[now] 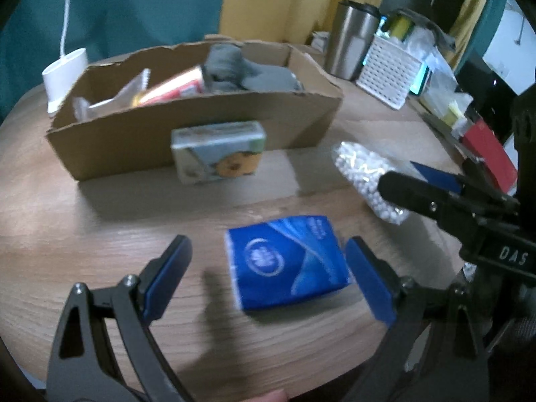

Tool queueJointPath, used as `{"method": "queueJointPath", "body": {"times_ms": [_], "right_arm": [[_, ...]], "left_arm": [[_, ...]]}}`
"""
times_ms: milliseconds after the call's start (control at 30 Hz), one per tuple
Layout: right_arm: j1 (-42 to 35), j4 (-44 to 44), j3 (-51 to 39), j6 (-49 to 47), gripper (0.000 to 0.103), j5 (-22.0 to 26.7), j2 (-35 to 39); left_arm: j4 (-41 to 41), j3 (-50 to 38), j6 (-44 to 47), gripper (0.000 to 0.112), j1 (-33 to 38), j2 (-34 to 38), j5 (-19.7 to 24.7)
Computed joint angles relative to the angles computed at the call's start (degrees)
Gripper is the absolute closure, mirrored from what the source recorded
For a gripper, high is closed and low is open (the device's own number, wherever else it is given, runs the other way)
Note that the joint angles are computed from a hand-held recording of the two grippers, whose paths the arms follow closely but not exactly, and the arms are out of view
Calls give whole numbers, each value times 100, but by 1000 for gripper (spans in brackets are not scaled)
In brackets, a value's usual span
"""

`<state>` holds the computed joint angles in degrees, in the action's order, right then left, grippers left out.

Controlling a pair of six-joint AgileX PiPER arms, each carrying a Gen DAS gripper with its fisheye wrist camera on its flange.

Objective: Organize objects
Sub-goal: 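Grasp the blue tissue pack with the left gripper while the right gripper holds the swab bag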

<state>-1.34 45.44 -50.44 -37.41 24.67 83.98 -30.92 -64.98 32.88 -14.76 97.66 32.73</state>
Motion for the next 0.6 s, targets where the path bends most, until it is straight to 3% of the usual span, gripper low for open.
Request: {"method": "queueJointPath", "body": {"times_ms": [333,467,533,600], "right_arm": [[-583,727,239,-903,32,231,-119],[-624,847,257,-1059,32,271,-125],[-618,867,249,-1105,32,282,-120],[-596,840,214,-1083,32,291,-104]], "left_arm": [[1078,-100,-1023,18,-487,200,-153],[876,-13,-785,19,-465,197,-251],[773,46,-634,31,-442,171,-322],[716,28,-558,34,-447,185,-315]]}}
